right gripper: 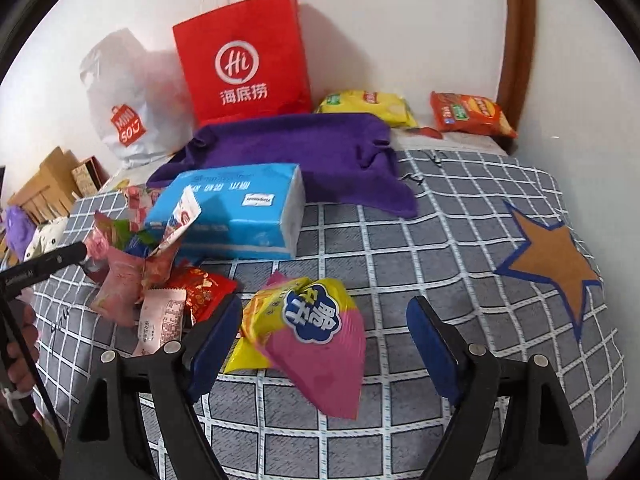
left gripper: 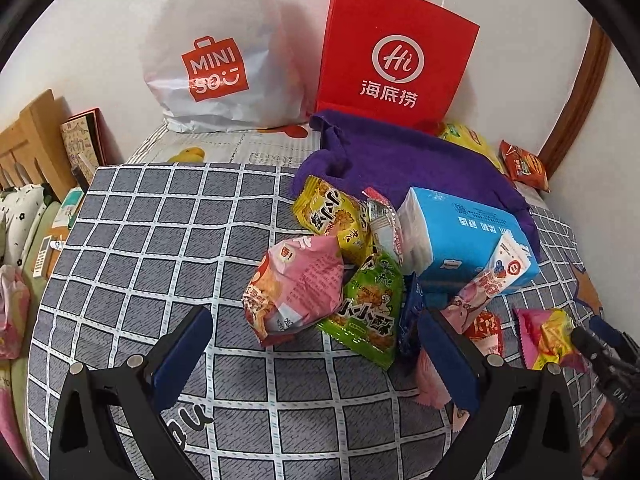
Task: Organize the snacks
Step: 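Grasp the pink-yellow chip bag with the right tool while the left grasps a pink snack bag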
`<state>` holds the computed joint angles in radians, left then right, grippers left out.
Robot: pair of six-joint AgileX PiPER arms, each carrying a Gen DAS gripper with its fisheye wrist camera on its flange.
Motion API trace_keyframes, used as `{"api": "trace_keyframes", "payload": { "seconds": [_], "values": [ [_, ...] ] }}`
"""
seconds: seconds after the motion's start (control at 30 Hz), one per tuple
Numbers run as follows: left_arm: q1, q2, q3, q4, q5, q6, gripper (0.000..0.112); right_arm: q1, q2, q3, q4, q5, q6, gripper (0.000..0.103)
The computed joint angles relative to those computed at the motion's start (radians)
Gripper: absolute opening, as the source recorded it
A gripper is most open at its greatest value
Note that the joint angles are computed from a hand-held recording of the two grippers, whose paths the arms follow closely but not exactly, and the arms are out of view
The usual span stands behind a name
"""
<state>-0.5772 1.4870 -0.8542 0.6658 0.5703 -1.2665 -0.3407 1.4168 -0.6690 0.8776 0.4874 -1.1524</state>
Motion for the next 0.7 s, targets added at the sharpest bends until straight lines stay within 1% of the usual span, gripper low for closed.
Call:
{"api": "trace_keyframes", "payload": {
  "seconds": [0.1, 0.2, 0.27, 0.3, 0.37, 0.43, 0.57, 0.7],
  "values": [
    [0.003, 0.0, 0.0, 0.0, 0.008, 0.003, 0.102, 0.046, 0.049, -0.002, 0.01, -0.039, -0.006, 0.084],
    [0.011, -0.004, 0.007, -0.001, 0.017, 0.004, 0.102, 0.082, 0.126, -0.019, 0.02, -0.054, -0.005, 0.084],
    [0.019, -0.009, 0.021, 0.003, 0.012, 0.008, 0.102, 0.106, 0.16, -0.015, 0.047, -0.078, -0.038, 0.083],
    [0.022, -0.011, 0.027, 0.008, 0.013, 0.009, 0.102, 0.128, 0.171, -0.011, 0.033, -0.111, -0.019, 0.077],
    [0.022, -0.012, 0.039, 0.04, 0.022, -0.021, 0.102, 0.151, 0.182, -0.007, 0.002, -0.144, 0.014, 0.075],
    [0.028, -0.009, 0.043, 0.057, 0.019, -0.033, 0.102, 0.148, 0.178, 0.002, 0.048, -0.151, -0.045, 0.074],
    [0.056, 0.029, 0.012, 0.033, 0.01, 0.01, 0.102, 0.125, 0.153, 0.018, 0.11, -0.161, -0.131, 0.074],
    [0.098, 0.084, -0.037, -0.006, -0.008, 0.061, 0.102, 0.07, 0.14, 0.013, 0.137, -0.127, -0.181, 0.074]
  ]
}}
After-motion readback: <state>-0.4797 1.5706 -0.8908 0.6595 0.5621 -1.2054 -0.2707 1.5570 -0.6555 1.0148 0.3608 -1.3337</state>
